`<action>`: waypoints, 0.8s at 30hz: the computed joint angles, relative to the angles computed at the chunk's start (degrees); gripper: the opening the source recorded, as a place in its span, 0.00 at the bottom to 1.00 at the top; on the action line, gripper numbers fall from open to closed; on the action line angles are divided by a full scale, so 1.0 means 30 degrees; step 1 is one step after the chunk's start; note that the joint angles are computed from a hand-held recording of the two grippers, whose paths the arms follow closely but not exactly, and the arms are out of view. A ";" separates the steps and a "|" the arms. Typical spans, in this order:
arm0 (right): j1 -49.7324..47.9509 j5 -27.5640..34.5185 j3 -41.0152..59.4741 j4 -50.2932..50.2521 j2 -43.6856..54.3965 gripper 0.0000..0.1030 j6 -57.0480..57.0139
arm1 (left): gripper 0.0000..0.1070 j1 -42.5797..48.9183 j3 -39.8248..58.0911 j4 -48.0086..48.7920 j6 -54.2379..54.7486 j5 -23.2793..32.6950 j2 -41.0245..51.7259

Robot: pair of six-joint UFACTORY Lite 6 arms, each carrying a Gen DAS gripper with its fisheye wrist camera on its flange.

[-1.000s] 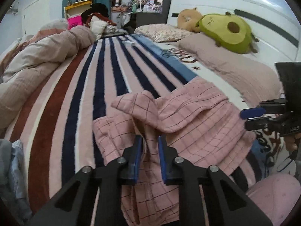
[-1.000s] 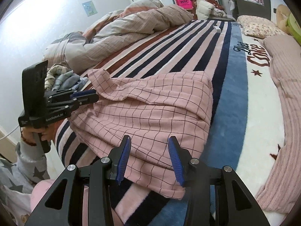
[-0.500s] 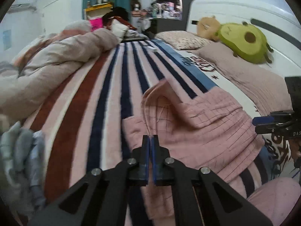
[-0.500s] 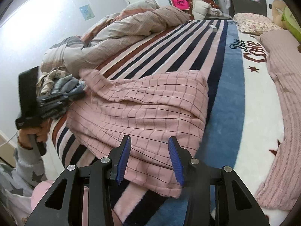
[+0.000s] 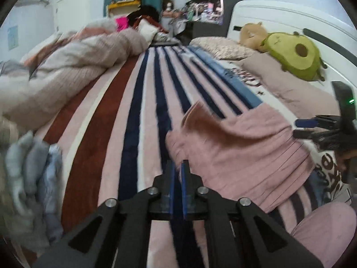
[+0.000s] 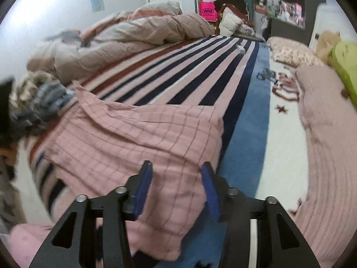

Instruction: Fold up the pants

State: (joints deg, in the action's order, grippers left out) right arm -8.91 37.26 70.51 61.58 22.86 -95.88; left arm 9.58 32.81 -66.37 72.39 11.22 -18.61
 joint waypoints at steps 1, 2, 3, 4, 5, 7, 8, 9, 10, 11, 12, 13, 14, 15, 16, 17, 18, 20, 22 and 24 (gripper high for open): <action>0.0367 -0.0851 0.0090 -0.0096 0.0148 0.46 -0.0030 | 0.05 -0.0172 0.0458 -0.0398 0.0393 0.0147 0.0478; 0.0689 -0.1482 0.0296 -0.0329 0.0392 0.47 0.0111 | 0.13 -0.0345 0.0945 -0.0636 0.0737 0.0352 0.1056; 0.0903 -0.1810 0.0511 -0.0560 0.0656 0.47 0.0249 | 0.20 -0.0809 0.1459 -0.1156 0.1428 0.0192 0.1816; 0.1051 -0.1990 0.0807 -0.0783 0.0976 0.48 0.0401 | 0.39 -0.1228 0.1704 -0.1977 0.2336 -0.0192 0.2288; 0.1148 -0.2170 0.0995 -0.0857 0.1203 0.49 0.0472 | 0.42 -0.1778 0.1939 -0.3597 0.3997 -0.0849 0.2832; 0.1185 -0.2372 0.1513 -0.0760 0.1671 0.49 0.0681 | 0.42 -0.2259 0.2893 -0.4745 0.5111 -0.1171 0.4275; 0.1166 -0.2290 0.1892 -0.0749 0.1925 0.49 0.0913 | 0.42 -0.2274 0.3236 -0.5625 0.5936 -0.1017 0.4824; 0.1206 -0.2226 0.2321 -0.0786 0.2205 0.49 0.1215 | 0.42 -0.2306 0.3730 -0.6269 0.6472 -0.0973 0.5521; 0.1270 -0.2189 0.2883 -0.0976 0.2560 0.49 0.1586 | 0.42 -0.2328 0.4072 -0.7119 0.7263 -0.1084 0.6023; 0.1358 -0.2202 0.3460 -0.1220 0.2917 0.49 0.1950 | 0.42 -0.2398 0.4478 -0.8195 0.8226 -0.1321 0.6534; 0.1454 -0.2214 0.3999 -0.1448 0.3240 0.49 0.2301 | 0.42 -0.2372 0.4883 -0.8937 0.8859 -0.1430 0.6987; 0.1578 -0.2181 0.4443 -0.1720 0.3462 0.49 0.2751 | 0.42 -0.2225 0.5307 -0.9293 0.9148 -0.1321 0.7434; 0.1651 -0.2032 0.5083 -0.2014 0.3832 0.49 0.3222 | 0.42 -0.2033 0.5593 -0.9990 0.9765 -0.1128 0.7757; 0.1718 -0.1851 0.5723 -0.2326 0.4195 0.49 0.3691 | 0.42 -0.1775 0.6006 -1.0248 0.9932 -0.0943 0.8194; 0.1821 -0.1655 0.6535 -0.2718 0.4673 0.49 0.4248 | 0.42 -0.1641 0.6369 -1.0549 1.0117 -0.0923 0.8602; 0.1912 -0.1523 0.7223 -0.3050 0.5091 0.49 0.4692 | 0.42 -0.1492 0.6799 -1.0637 1.0100 -0.0930 0.9066; 0.1993 -0.1272 0.8497 -0.3617 0.5913 0.49 0.5411 | 0.42 -0.1265 0.7260 -1.0689 1.0096 -0.0844 0.9620; 0.2189 -0.0850 1.0517 -0.4530 0.7264 0.49 0.6781 | 0.42 -0.0952 0.8187 -1.0213 0.9561 -0.0774 1.0709; 0.2423 -0.0142 1.2898 -0.5845 0.8965 0.49 0.8620 | 0.43 -0.0806 0.8941 -1.0539 0.9815 -0.0919 1.1773; 0.2612 0.0203 1.4682 -0.6935 1.0345 0.49 1.0097 | 0.43 -0.0536 0.9497 -0.9697 0.8969 -0.0659 1.2653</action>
